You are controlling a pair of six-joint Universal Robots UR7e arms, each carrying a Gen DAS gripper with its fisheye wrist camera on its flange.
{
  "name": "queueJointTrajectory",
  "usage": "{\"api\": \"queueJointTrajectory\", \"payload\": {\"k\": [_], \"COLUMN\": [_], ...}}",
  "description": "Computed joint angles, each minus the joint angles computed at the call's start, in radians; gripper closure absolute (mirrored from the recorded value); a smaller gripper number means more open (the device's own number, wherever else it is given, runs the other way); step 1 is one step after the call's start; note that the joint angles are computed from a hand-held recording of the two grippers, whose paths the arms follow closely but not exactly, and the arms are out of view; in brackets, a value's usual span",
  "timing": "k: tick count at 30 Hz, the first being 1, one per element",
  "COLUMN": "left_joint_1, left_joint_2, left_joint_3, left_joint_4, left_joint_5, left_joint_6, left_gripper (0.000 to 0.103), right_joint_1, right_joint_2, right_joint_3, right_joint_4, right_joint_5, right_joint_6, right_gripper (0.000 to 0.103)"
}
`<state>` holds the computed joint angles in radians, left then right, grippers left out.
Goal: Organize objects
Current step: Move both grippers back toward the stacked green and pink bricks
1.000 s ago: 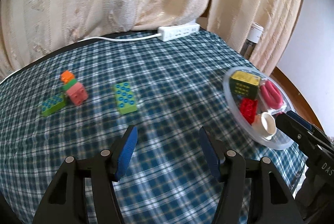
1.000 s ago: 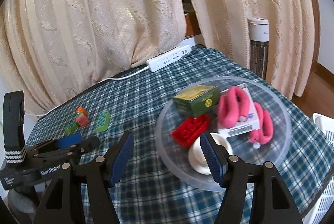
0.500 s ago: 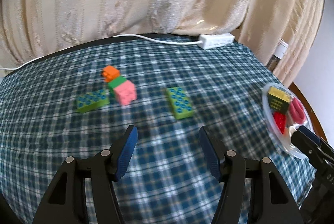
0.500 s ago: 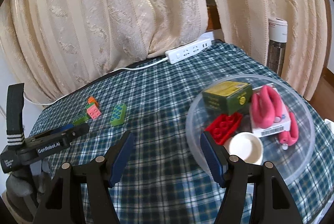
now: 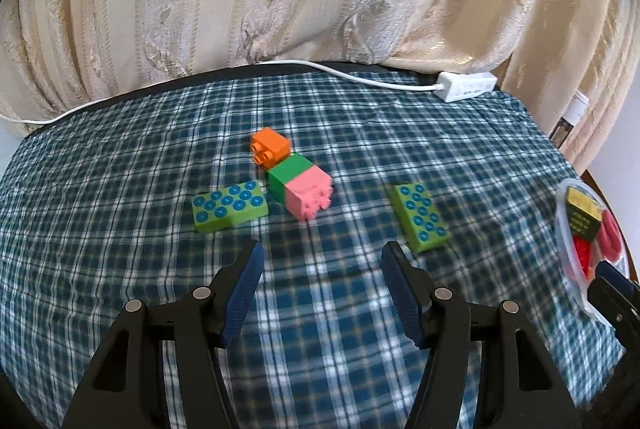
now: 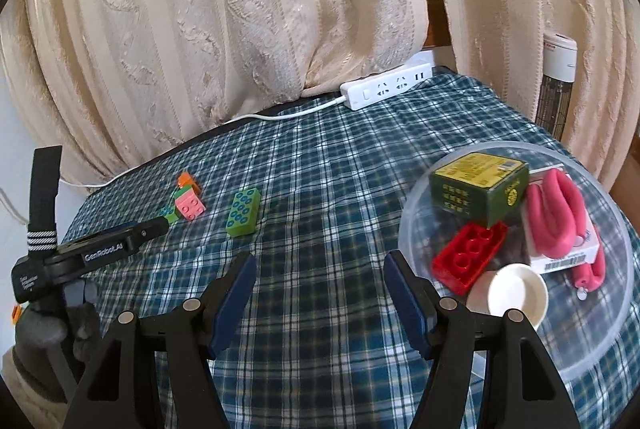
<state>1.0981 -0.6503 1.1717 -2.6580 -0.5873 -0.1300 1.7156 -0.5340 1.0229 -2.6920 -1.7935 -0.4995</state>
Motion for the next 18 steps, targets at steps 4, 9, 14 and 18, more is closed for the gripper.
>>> {"api": "queueJointTrajectory", "payload": {"k": [4,9,14,18], "left_joint_1": [0.017,0.036,0.051,0.060], "left_joint_2": [0.026,0.063,0.105,0.136], "left_joint_3": [-0.055,-0.137,-0.220,-0.276], "left_joint_4": [0.018,0.058,0.108,0.133], "left_joint_5": [0.012,0.016,0.000,-0.005], "left_joint_6": [0.022,0.041,0.057,0.073], "left_gripper": [0.040,0.040,0.040,0.040], "right_joint_1": [0.005,0.010,0.013,0.014], "right_joint_2": [0.022,0.051,0.081,0.101], "right_joint_3": [-0.037,-0.086,-0.135,-0.169], "right_joint_4": [0.027,0.069,0.110,0.145], "right_joint_5": [0.001,0.004,0.001,-0.003], "right_joint_6": [-0.011,-0.020,-0.023,-0.020], "right_gripper": [0.033,0.033,0.033,0.033]}}
